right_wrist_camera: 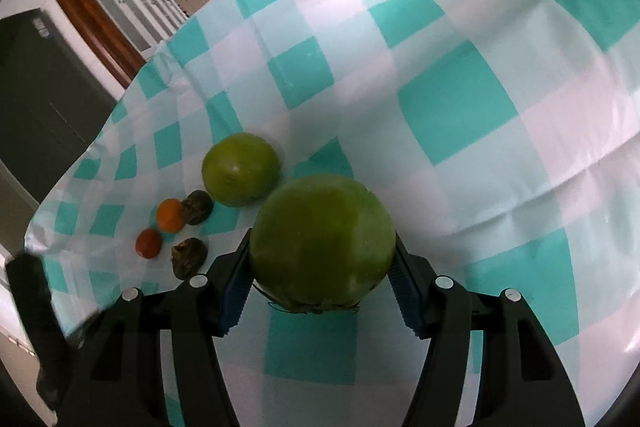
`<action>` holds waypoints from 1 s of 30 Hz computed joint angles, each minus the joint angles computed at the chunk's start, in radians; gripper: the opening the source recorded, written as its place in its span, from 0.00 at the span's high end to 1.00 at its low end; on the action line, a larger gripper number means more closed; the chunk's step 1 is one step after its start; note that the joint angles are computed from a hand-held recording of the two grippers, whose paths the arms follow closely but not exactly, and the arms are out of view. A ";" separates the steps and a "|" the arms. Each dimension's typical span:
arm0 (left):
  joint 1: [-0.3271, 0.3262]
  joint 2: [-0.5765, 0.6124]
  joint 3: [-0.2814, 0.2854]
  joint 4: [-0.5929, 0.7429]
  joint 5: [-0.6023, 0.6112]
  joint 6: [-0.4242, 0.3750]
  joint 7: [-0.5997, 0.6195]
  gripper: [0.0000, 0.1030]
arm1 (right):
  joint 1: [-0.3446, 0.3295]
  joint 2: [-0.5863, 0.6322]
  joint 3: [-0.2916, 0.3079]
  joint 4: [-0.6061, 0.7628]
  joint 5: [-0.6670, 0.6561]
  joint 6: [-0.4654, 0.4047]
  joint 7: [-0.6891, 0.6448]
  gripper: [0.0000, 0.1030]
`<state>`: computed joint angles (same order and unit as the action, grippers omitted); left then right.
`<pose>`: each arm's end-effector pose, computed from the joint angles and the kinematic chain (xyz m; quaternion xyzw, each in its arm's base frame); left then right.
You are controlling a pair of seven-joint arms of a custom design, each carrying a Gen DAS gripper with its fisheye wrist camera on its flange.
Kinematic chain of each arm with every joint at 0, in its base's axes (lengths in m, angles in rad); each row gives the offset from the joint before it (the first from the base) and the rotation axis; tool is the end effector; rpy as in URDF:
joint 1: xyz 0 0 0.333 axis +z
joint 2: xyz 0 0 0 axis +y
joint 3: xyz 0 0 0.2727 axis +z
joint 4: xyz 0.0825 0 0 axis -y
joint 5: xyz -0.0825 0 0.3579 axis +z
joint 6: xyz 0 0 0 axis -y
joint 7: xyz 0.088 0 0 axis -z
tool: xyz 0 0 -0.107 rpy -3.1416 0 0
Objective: Organize fruits
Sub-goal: 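Grasp a dark dried fruit with the left tool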
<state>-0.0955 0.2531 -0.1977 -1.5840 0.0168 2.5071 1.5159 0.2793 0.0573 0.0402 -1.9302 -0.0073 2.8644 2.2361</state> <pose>0.6258 -0.1745 0.5354 -0.5881 0.7378 -0.2798 0.1775 0.5670 0.1875 0.5304 -0.5224 0.7395 -0.1239 0.4061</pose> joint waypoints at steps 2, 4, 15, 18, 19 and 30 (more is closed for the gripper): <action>-0.018 0.071 -0.001 0.101 0.031 -0.052 0.006 0.18 | -0.002 0.001 0.003 -0.001 0.022 0.004 -0.021 0.41; -0.042 0.129 0.010 0.188 0.080 -0.099 -0.011 0.32 | -0.003 0.002 0.004 -0.001 0.040 0.007 -0.035 0.41; -0.023 -0.090 -0.011 -0.133 0.045 0.077 0.024 0.61 | -0.002 0.000 0.003 -0.009 0.066 0.020 -0.058 0.41; -0.014 -0.121 -0.009 -0.172 -0.015 0.089 0.045 0.61 | 0.003 0.001 -0.001 -0.007 0.024 0.023 -0.033 0.41; -0.014 -0.120 -0.007 -0.171 -0.022 0.085 0.044 0.61 | 0.004 0.003 0.000 -0.003 0.013 0.020 -0.033 0.41; -0.002 -0.195 0.013 -0.261 -0.099 0.107 -0.049 0.61 | -0.020 0.010 0.034 0.020 0.164 -0.037 -0.141 0.41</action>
